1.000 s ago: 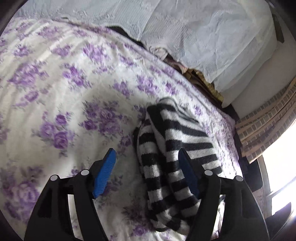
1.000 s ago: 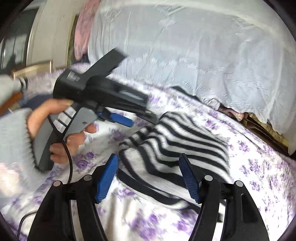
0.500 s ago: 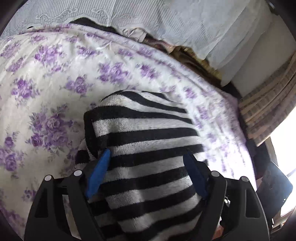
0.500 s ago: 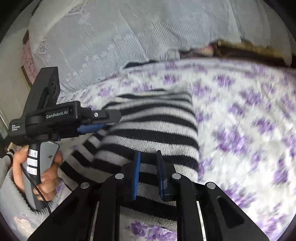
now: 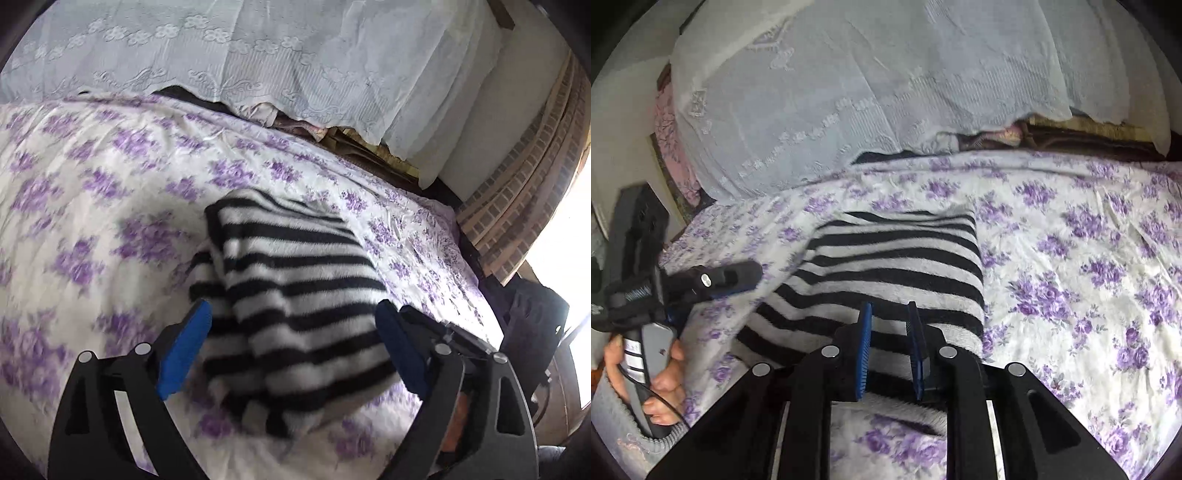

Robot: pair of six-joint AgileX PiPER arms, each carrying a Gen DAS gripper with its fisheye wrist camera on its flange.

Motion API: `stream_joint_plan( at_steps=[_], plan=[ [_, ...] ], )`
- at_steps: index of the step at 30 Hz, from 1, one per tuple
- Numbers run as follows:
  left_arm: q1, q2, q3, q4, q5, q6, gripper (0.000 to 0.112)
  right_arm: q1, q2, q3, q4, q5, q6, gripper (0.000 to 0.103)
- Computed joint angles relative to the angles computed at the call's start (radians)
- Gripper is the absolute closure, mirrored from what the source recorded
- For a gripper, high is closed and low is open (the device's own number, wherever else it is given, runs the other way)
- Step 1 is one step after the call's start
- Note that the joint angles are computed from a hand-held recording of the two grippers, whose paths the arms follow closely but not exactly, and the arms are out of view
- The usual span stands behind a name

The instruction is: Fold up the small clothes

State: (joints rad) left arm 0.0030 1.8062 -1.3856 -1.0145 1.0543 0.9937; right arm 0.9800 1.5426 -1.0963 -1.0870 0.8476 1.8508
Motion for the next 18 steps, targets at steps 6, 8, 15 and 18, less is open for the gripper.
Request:
stream_joint_plan(
  at_steps=[6,8,15,18],
  plan=[
    [-0.026,0.101,0.023,0.088,-0.039,-0.079,0.015,-0.017,0.035,0.036,0.051,-0.092,-0.010,0.078],
    [-0.033,0.087,0.029,0.095,-0.054,-0.087,0.015,-0.032,0.020,0.042,0.071,-0.117,-0.024,0.078],
    [-0.050,-0.069,0.173,0.038,-0.135,-0.002,0.017,-0.023,0.015,0.060,0.030,-0.125,0.020,0.077],
    [-0.123,-0.173,0.248,0.091,-0.283,-0.005,0.017,-0.003,-0.005,0.043,0.017,-0.061,0.029,0.076]
  ],
)
